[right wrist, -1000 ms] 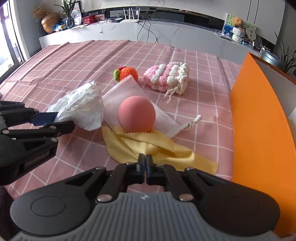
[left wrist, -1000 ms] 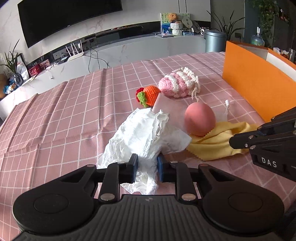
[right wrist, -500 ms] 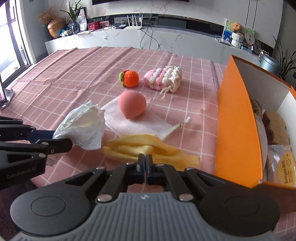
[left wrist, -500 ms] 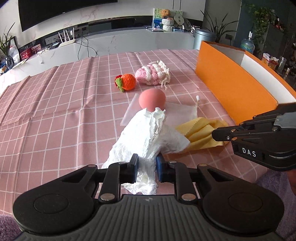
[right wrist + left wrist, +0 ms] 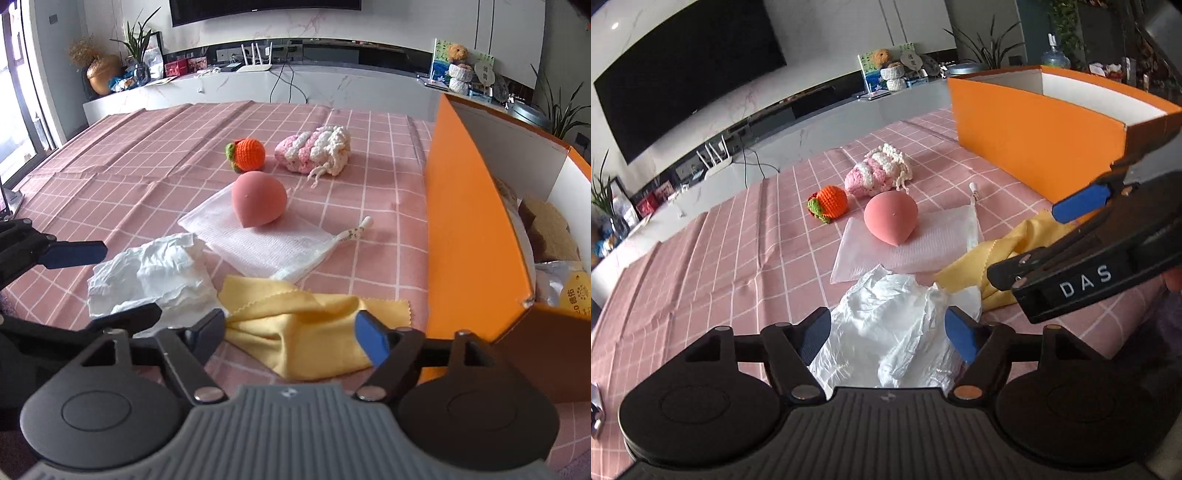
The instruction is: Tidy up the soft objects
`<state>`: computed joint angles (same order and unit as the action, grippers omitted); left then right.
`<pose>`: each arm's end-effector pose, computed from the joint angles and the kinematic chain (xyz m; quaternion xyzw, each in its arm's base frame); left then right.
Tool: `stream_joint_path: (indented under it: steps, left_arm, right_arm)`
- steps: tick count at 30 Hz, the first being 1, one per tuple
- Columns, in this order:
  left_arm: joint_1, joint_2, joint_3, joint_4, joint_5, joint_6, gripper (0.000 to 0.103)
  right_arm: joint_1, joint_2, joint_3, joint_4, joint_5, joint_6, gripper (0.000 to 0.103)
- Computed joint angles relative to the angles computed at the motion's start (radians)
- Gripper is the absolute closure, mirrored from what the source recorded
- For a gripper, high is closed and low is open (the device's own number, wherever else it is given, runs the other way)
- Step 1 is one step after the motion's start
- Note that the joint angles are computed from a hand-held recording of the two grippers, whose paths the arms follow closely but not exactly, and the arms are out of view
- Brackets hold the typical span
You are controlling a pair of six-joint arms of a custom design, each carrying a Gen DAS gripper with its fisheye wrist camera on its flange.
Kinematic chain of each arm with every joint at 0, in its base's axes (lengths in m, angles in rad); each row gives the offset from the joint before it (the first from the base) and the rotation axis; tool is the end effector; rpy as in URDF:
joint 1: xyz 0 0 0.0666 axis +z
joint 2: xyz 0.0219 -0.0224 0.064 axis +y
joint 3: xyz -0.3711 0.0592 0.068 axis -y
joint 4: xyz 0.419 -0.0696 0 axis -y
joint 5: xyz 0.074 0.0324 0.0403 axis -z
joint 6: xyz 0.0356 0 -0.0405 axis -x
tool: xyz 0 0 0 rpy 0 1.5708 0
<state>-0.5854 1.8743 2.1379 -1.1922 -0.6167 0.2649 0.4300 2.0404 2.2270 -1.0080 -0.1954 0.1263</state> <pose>0.5644 -0.3499 0.4910 0.0497 0.9078 0.1383 0.3927 0.6665 0.3128 0.4286 -0.2886 0.8808 0.1448 0.3463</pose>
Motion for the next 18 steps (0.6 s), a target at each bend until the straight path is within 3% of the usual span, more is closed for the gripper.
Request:
stream_joint_path:
  steps: [4, 8, 12, 15, 18]
  left_arm:
    - [0.014, 0.008, -0.004, -0.012, 0.085, 0.027, 0.017]
    - [0.019, 0.027, 0.007, -0.050, 0.074, 0.038, 0.013]
    - [0.025, 0.022, -0.002, -0.039, 0.099, 0.054, 0.012]
    - [0.038, 0.010, -0.019, -0.027, 0.142, 0.109, 0.014]
    - [0.046, 0.007, -0.019, -0.029, 0.167, 0.133, 0.023]
  right_arm:
    - [0.003, 0.021, 0.007, -0.010, 0.019, -0.041, 0.018]
    - [0.011, 0.037, 0.015, -0.016, 0.053, -0.039, 0.018]
    - [0.011, 0.035, -0.001, 0.005, 0.057, -0.040, 0.019]
    - [0.017, 0.015, -0.041, 0.050, 0.088, -0.005, 0.031]
    - [0.017, 0.004, -0.062, 0.076, 0.075, 0.012, 0.046]
